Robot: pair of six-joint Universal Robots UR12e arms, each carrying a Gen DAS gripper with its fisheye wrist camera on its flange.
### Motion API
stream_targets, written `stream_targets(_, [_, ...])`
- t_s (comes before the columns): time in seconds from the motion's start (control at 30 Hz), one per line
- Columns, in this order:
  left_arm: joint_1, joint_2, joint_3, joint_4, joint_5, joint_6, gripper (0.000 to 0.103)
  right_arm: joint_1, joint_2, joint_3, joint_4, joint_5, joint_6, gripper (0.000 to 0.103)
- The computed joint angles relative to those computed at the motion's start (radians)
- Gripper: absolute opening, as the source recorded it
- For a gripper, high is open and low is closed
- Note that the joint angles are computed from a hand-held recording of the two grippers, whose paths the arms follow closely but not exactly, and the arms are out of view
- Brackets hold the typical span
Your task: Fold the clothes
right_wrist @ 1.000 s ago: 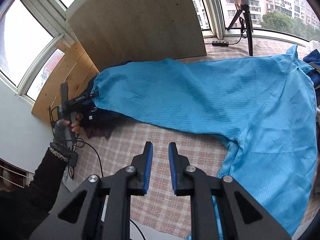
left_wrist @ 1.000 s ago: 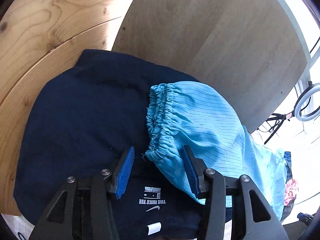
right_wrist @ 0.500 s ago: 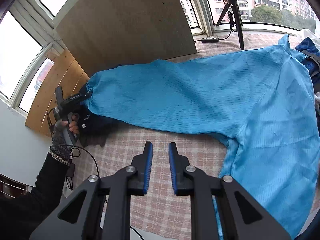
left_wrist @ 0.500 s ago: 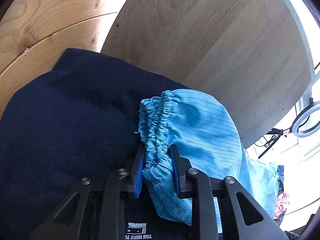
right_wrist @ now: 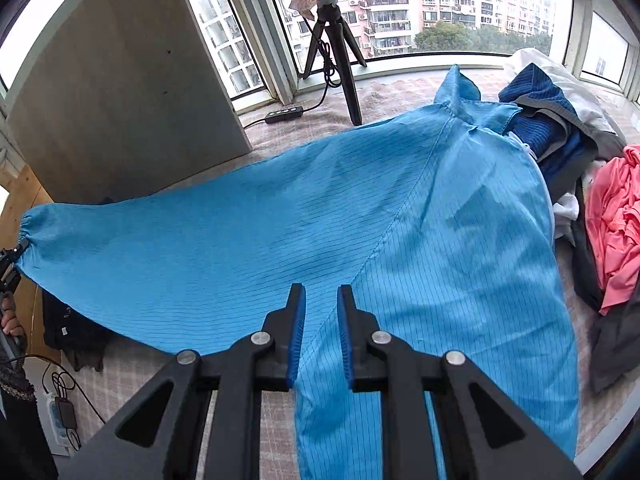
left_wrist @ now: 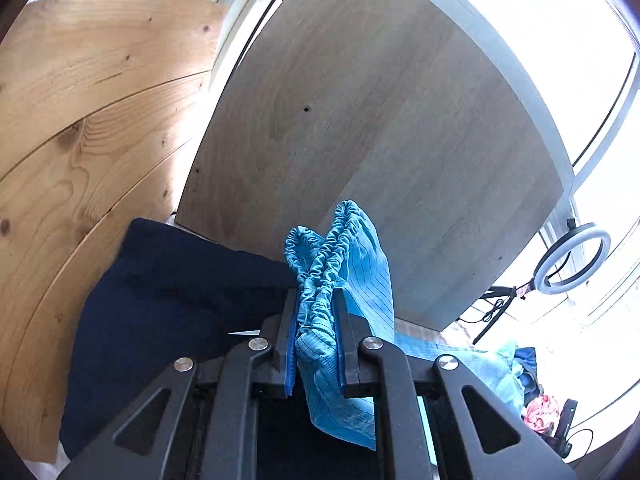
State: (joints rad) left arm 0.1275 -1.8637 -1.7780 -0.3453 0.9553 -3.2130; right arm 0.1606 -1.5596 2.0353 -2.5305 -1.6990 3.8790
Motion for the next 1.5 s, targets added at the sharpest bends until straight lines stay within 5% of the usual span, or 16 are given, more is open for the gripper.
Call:
stream_targets(0.27, [-0.048,-0.003,0.016,0.015,0.090,0.060,0.013,-0.126,0.116,-0.025,-0.018,0.090,-0.012,0.016])
stream_targets(0.43, [-0.074,-0.011,0.039,-0.001,0.152,0.053,0.013,-0.154,0.173,-0.095,0.023,0.021,-0.101,0.010])
stream_targets(0.53, [-0.084,-0.010,0.035,0.008,0.185,0.035,0.013,-0.187,0.200,-0.124,0.007,0.044,-0.119,0.009])
stream_targets(0.77, [-0.058,0.017,0.026,-0.047,0.194,0.061,0.014,-0.295,0.104,-0.052,-0.109,0.243,-0.058,0.009])
stream_targets(0.9, [-0.054,0.026,0.024,-0.054,0.230,0.081,0.014,-0.324,0.100,-0.085,-0.031,0.204,-0.042,0.013])
stream_targets(0.97, [-0.060,0.027,0.023,-0.051,0.254,0.081,0.014,-0.317,0.108,-0.113,-0.004,0.118,-0.085,0.016])
stream_targets(1.03, [-0.066,0.027,0.023,-0.052,0.278,0.087,0.014,-0.307,0.124,-0.150,0.044,0.027,-0.148,0.046])
stream_targets(1.07, [-0.069,0.027,0.023,-0.052,0.292,0.089,0.014,-0.312,0.131,-0.163,0.061,0.028,-0.186,0.049])
stream_targets(1.2, [-0.072,0.022,0.028,-0.068,0.312,0.083,0.014,-0.310,0.118,-0.178,0.096,-0.082,-0.242,0.049])
stream_targets(1.33, [-0.079,0.016,0.034,-0.077,0.343,0.088,0.014,-0.353,0.078,-0.158,0.082,-0.100,-0.220,0.049])
stream_targets(1.5, [-0.091,0.011,0.037,-0.083,0.386,0.086,0.014,-0.436,0.107,-0.169,0.078,0.154,-0.246,0.053])
